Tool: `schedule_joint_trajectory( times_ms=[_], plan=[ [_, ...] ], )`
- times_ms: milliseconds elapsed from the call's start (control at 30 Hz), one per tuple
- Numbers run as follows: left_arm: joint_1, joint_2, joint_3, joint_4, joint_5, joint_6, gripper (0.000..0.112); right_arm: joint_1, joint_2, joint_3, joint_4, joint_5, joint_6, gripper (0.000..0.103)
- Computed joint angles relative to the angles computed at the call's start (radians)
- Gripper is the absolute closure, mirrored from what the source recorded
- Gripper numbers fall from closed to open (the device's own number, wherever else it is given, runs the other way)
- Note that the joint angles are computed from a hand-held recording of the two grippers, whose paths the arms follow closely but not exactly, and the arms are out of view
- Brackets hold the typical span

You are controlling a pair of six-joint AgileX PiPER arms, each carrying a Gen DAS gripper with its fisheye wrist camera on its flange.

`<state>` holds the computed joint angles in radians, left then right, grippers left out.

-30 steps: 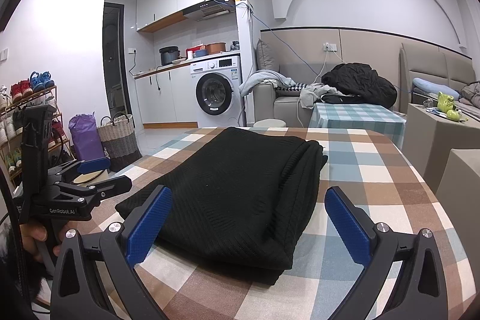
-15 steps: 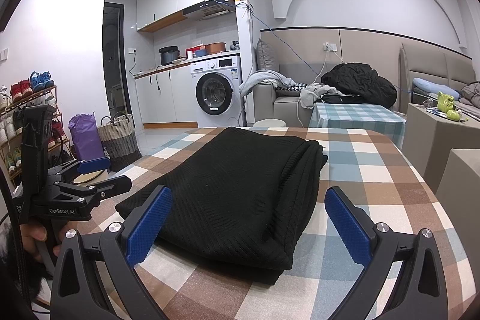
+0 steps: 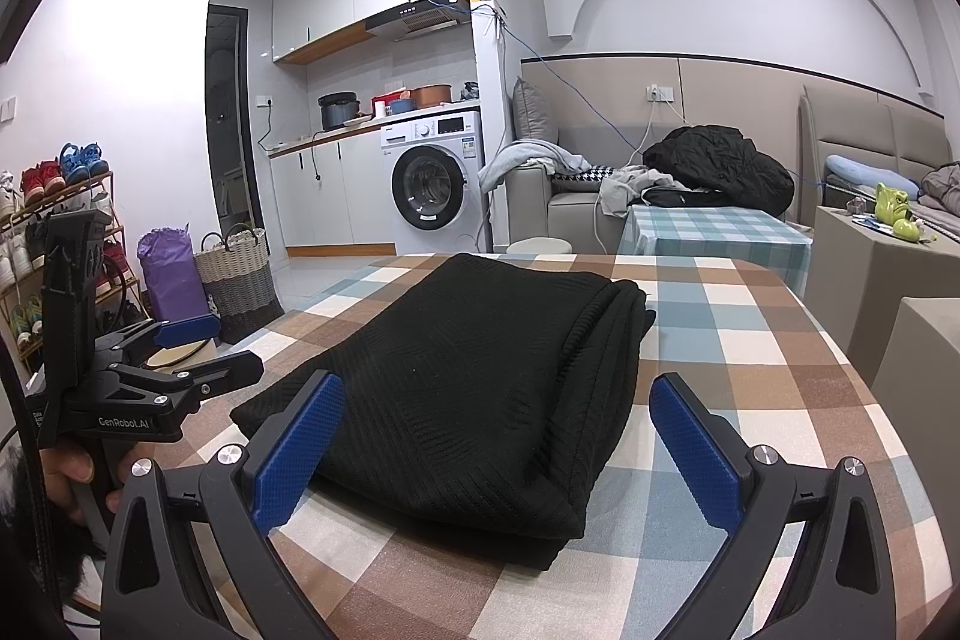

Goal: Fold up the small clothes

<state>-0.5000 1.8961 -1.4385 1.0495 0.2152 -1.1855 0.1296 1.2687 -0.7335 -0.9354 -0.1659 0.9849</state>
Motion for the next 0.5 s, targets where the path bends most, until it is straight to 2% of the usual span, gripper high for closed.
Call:
schedule_joint_trajectory(
  times_ms=[500],
  plan=[
    [-0.004,-0.002,0.006,0.039,0.004,-0.042,0.01,-0.001,-0.001,0.0,-0.011,0.0,0.01,0.0]
  ],
)
